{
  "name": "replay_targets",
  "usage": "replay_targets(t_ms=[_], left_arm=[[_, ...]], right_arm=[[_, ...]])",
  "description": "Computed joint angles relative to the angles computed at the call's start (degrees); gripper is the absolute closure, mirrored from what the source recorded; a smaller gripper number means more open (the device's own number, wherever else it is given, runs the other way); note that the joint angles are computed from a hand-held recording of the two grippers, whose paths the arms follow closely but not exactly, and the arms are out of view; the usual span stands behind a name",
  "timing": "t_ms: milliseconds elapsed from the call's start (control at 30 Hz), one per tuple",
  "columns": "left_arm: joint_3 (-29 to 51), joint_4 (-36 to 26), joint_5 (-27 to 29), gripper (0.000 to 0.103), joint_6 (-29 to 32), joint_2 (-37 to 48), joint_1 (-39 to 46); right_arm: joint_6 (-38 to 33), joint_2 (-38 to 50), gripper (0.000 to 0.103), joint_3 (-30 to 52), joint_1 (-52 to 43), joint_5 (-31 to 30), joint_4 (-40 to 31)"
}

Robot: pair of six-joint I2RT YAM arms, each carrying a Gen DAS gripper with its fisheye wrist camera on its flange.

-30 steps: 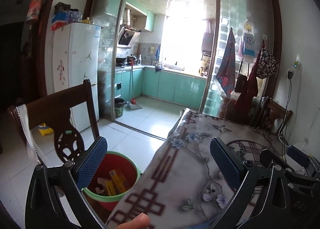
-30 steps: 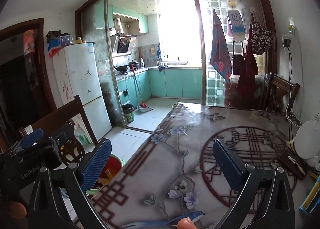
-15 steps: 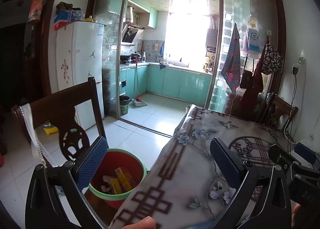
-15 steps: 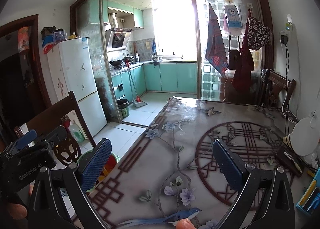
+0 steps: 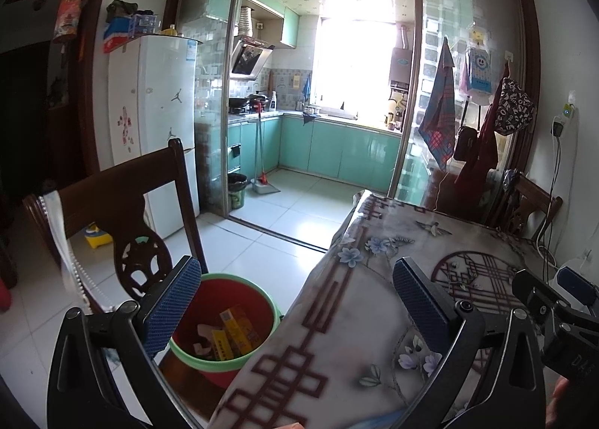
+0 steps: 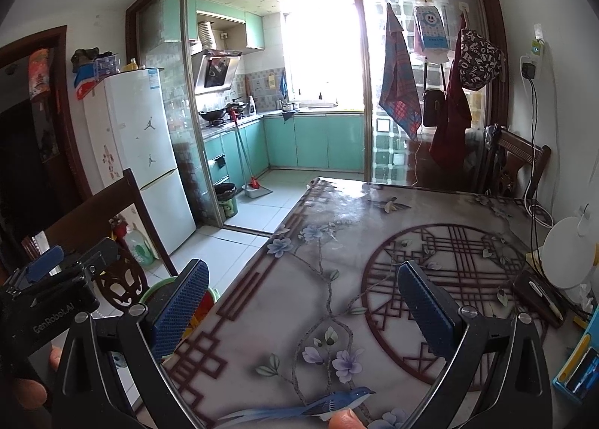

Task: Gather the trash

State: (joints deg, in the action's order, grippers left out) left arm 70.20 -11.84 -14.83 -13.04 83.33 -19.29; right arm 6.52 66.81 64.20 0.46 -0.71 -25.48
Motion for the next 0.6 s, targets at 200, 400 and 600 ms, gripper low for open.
replay_targets(t_ms=[200, 400, 600], left_arm=[[0.20, -0.25, 0.00, 0.000, -0.31, 0.09, -0.04], [0.54, -0.51, 0.16, 0.000, -0.17, 0.28, -0.02], [0.89, -0.82, 0.65, 0.000, -0.64, 0.70, -0.09]], right_arm=[[-0.03, 0.12, 0.001, 0.05, -0.15, -0.03, -0.04], [0.01, 0.03, 0.001, 0.04, -0.25, -0.03, -0.35], [-0.36, -0.21, 0.001, -0.54, -0.43, 0.37, -0.13]])
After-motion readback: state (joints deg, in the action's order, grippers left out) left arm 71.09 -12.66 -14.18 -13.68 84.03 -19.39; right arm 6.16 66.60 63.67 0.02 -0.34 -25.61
